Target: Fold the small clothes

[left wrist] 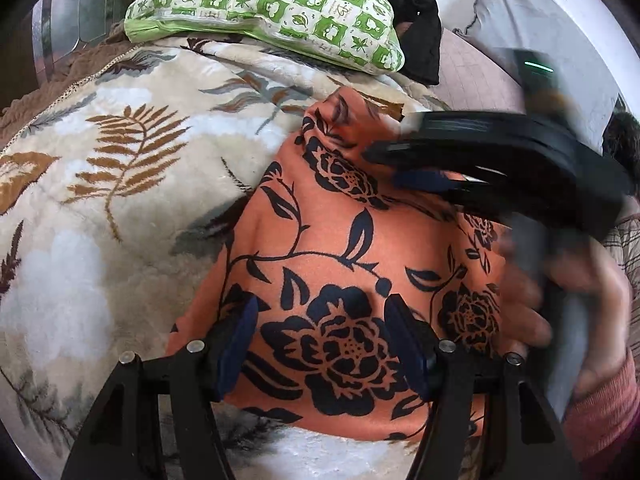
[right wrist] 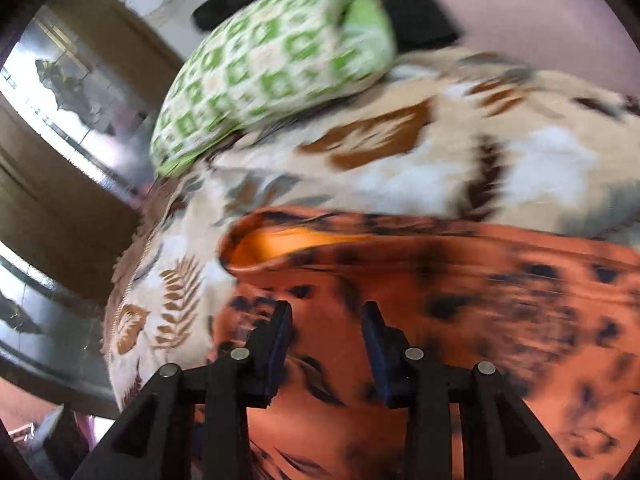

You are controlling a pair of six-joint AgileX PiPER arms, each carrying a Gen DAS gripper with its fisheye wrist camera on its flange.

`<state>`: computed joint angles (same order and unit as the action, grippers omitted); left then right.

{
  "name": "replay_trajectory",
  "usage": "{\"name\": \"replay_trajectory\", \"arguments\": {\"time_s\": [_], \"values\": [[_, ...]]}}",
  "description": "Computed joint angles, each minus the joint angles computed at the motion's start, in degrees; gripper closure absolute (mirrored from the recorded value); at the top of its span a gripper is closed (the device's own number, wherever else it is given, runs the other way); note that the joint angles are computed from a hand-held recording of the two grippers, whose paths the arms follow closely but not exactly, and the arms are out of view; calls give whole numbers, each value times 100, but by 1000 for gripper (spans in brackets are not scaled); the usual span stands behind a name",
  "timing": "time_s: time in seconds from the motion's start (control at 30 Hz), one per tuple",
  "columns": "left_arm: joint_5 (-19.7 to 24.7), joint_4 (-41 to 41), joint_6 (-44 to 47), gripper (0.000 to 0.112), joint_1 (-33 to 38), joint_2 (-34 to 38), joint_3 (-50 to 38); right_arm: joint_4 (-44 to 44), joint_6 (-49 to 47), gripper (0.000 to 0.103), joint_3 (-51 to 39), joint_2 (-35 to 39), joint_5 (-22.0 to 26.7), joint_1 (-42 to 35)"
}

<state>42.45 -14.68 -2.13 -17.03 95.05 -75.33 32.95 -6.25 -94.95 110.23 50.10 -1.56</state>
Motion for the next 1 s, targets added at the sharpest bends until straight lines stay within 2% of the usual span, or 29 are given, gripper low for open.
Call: {"name": "replay_trajectory", "arguments": {"time_s": [0.1,0.2,0.27,0.33,0.43,0.53,0.67,0.77,0.83,0.9,1.0], "values": [[24,-88,134,46,112,-124,71,-407,709,63,-1522,1268,659,364],[-99,283,-202,46,145,-236,93,-481,745,64,-2091,1626,485,332],[-99,693,-597,46,96,-194,27,-587,1091,64,-2273,1717,488,238],[-46,867,-868,46,87,-129,-24,-265,931,64,-1682,1379,107,85],[-47,1015,-996,46,16,-91,-39,145,413,64,-211,371,-632,-187],[-105,1233,-1216,46,-40,-113,-25,510,-263,63,1054,-710,-810,-698],[-25,1921,-1806,46,-144,110,-200,505,-868,63,2490,-2218,-368,-2028],[29,2091,-1914,46,-197,225,-237,-107,-1045,63,3288,-3155,46,-3082],[20,2486,-2150,46,-326,260,-211,-189,-1574,63,3887,-3753,360,-3997],[9,3071,-2464,43,-520,296,-171,-283,-2016,63,4273,-4074,566,-4664],[106,3356,-2605,43,-631,309,-189,-646,-2419,62,4975,-4241,389,-5016]]}}
